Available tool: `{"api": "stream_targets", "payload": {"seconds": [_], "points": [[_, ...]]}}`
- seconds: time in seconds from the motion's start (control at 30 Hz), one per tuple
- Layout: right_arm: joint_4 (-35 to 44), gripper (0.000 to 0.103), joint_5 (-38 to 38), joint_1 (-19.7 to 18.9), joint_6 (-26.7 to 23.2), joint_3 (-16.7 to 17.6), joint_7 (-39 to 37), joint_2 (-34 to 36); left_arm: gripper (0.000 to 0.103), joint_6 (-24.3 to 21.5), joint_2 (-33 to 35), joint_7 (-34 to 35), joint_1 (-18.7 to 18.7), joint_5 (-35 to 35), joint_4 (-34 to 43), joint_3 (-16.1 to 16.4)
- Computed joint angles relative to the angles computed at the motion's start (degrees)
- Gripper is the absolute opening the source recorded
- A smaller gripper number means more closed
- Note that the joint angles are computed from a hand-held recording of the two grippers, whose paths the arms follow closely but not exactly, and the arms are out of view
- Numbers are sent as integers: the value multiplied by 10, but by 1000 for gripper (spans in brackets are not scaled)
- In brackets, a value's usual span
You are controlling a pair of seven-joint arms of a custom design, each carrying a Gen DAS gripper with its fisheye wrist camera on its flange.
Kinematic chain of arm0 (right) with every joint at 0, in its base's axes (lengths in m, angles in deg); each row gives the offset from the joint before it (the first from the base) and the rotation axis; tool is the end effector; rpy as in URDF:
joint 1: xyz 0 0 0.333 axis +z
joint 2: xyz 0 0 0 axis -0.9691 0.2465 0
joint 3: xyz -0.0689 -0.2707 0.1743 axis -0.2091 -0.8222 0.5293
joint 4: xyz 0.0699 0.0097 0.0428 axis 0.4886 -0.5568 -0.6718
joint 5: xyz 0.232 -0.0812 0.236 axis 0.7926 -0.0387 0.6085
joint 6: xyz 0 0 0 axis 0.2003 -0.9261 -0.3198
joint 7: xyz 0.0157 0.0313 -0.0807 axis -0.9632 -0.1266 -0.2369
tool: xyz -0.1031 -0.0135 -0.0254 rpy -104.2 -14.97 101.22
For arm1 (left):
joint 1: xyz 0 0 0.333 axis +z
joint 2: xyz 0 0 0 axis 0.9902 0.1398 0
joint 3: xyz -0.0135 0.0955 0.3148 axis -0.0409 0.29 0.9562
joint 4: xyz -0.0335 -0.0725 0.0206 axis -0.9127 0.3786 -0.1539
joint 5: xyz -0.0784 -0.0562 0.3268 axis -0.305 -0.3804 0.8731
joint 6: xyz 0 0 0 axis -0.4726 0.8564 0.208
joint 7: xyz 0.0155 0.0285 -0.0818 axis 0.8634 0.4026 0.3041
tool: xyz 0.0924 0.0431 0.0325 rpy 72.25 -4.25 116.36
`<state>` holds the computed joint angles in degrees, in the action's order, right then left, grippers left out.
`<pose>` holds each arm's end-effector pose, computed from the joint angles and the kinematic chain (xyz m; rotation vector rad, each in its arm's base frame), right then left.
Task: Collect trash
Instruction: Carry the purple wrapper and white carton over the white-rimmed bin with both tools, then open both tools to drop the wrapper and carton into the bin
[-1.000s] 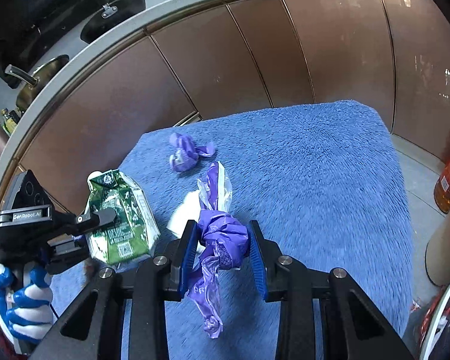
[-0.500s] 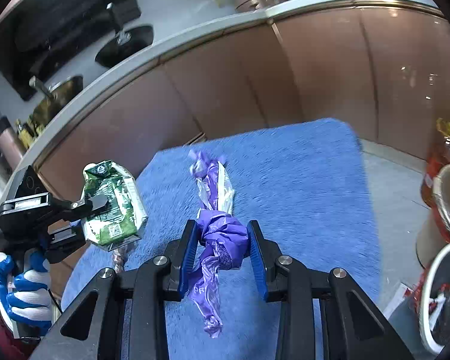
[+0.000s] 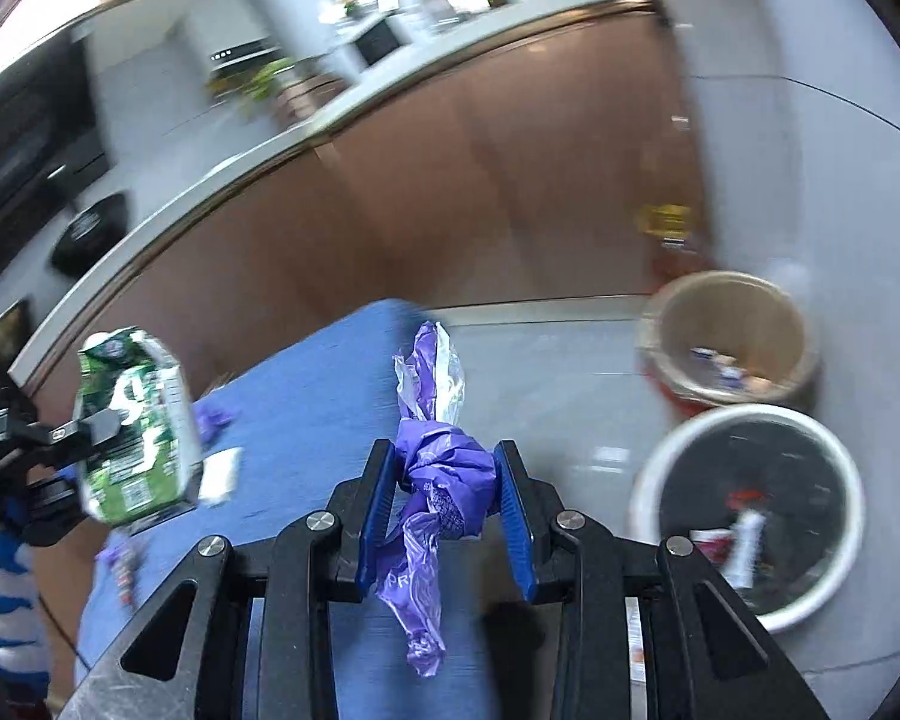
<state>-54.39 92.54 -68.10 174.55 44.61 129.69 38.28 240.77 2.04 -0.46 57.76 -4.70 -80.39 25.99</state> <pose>0.4327 -0.0255 0.5651 -1.5921 1.5052 -0.2318 0.4198 -0.2101 0.6374 2.0790 -1.5637 1.4456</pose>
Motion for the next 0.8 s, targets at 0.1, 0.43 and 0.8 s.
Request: {"api": "stream_targets", "payload": {"seconds": [0.1,0.43,0.8], "points": [[-2,31,-25,-28,28,-7,24,20,9,-33,99,9,-3,21,95,-22],[10,33,-108,-92,82,-12,93,115,9,-142,383,-71,0,204,391,-98],[7,48,-189,-125,127,1,177,161,17,-268,587,-143,-26,363,647,-141]]}}
